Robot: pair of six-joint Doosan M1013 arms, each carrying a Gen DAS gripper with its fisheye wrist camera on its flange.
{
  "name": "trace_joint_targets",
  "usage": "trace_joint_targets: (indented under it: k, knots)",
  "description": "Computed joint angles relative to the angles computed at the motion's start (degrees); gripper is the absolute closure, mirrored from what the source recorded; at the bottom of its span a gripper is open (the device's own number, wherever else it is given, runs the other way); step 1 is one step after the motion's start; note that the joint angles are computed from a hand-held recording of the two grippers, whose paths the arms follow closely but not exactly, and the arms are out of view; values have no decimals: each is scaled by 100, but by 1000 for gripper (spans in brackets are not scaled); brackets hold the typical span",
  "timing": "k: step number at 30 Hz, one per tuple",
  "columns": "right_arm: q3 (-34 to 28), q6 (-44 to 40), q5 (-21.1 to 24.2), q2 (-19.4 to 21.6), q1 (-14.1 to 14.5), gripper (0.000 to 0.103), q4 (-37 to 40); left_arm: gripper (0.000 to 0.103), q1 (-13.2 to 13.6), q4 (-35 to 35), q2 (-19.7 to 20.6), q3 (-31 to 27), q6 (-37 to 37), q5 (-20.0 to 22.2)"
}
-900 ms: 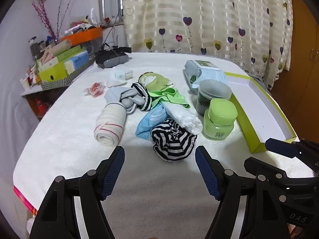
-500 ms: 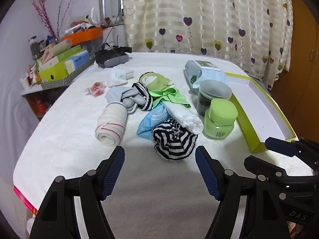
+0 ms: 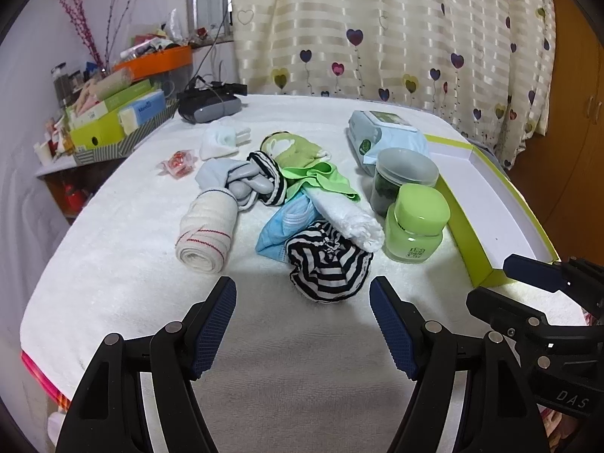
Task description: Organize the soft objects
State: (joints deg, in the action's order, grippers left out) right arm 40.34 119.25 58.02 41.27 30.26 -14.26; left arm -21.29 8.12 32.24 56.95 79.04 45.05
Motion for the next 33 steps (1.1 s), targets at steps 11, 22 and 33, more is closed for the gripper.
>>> trace_joint_targets:
  k: [11, 22, 33]
  knots:
    - [-57, -11, 13, 51, -13, 45, 31, 29, 60, -194, 100, -172, 62, 189]
    - [-63, -23, 9, 54, -22, 45, 57, 29, 57, -199, 129, -218, 69, 221]
    - [-62, -42, -16, 70, -46, 45, 94, 29, 80, -352, 140, -249, 168, 253]
